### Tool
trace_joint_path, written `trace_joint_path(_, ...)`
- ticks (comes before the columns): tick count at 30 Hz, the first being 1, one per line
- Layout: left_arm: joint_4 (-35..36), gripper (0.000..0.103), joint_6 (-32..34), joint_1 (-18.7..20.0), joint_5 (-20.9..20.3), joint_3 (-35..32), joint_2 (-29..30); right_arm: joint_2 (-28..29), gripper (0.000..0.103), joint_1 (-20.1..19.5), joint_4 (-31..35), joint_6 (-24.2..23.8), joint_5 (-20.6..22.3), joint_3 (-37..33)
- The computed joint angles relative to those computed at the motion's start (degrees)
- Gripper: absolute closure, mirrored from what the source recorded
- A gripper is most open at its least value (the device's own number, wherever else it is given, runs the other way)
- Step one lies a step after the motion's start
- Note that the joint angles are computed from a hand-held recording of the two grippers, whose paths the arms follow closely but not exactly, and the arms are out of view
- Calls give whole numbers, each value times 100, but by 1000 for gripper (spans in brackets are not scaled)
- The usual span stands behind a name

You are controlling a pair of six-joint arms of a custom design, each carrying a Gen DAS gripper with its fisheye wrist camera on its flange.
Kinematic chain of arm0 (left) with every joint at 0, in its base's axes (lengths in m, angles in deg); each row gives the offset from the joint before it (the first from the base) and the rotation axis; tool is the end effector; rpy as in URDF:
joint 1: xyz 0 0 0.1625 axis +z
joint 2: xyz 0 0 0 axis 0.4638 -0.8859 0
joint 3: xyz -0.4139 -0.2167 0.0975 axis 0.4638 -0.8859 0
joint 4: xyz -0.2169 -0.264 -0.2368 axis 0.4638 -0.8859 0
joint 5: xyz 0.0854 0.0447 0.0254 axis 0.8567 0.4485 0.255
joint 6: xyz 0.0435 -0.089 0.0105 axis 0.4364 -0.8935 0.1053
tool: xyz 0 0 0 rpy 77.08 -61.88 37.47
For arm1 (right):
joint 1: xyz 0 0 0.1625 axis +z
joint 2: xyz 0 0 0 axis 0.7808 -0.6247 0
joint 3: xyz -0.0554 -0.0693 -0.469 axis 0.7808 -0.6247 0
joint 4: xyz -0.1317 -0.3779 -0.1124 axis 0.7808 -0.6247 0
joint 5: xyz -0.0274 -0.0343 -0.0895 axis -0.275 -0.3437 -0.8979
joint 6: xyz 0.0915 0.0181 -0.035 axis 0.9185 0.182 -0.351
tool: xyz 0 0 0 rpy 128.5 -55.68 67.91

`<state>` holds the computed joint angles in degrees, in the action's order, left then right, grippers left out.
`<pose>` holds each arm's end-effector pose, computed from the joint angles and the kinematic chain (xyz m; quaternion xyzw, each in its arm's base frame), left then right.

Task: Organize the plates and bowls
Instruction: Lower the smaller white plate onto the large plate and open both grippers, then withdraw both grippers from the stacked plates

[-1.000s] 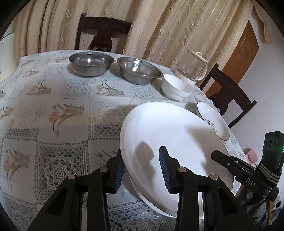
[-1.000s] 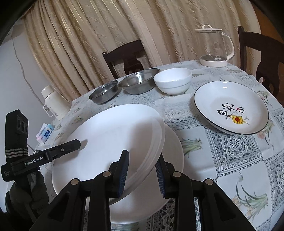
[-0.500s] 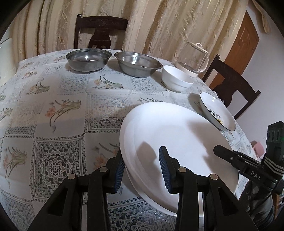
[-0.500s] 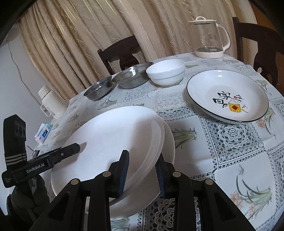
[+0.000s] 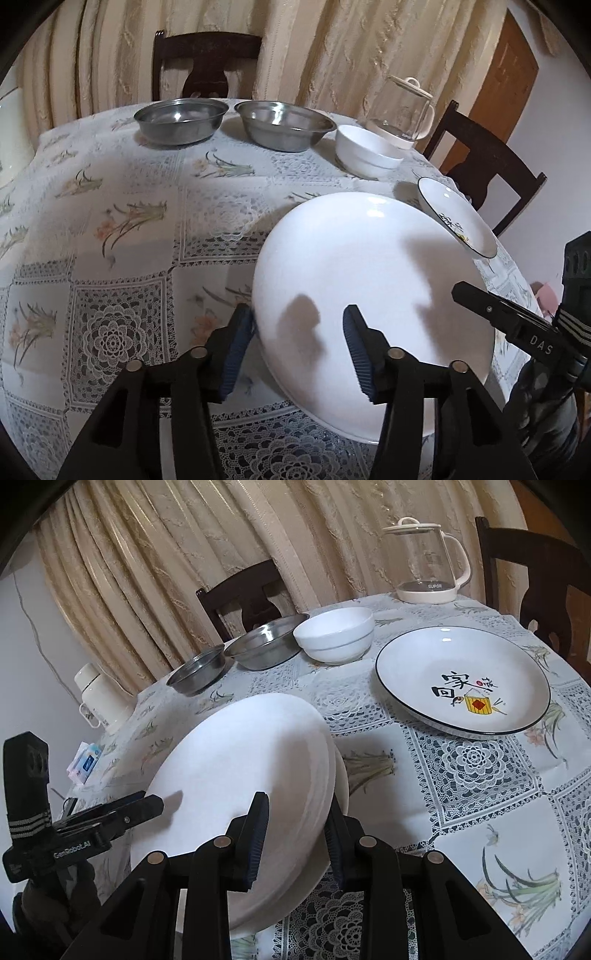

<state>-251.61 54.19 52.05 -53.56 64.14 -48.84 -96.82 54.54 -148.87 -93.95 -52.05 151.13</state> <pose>0.0718 -0.6298 0.2687 0.0827 0.9037 -0.3391 0.2479 0.3002 -0.6620 -0.0977 0.2262 -0.9297 0.2626 0.1246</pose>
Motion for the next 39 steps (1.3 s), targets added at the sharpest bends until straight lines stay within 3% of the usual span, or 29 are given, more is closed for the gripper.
trace_joint_path(17, 118, 49, -330, 170, 172, -68, 10, 27, 71, 56, -134, 59, -158, 21)
trace_joint_path(20, 104, 45, -355, 199, 154, -74, 10, -16, 71, 80, -76, 135, -219, 56)
trace_joint_path(23, 64, 42, -343, 217, 136, -76, 17, -56, 66, 119, -53, 181, -331, 79)
trace_joint_path(27, 36, 36, -320, 213, 174, -77, 31, -64, 48, 147, -528, 97, -582, 137)
trace_joint_path(39, 70, 36, -354, 229, 159, -101, 37, 47, 46, 22, -299, 346, -820, 48)
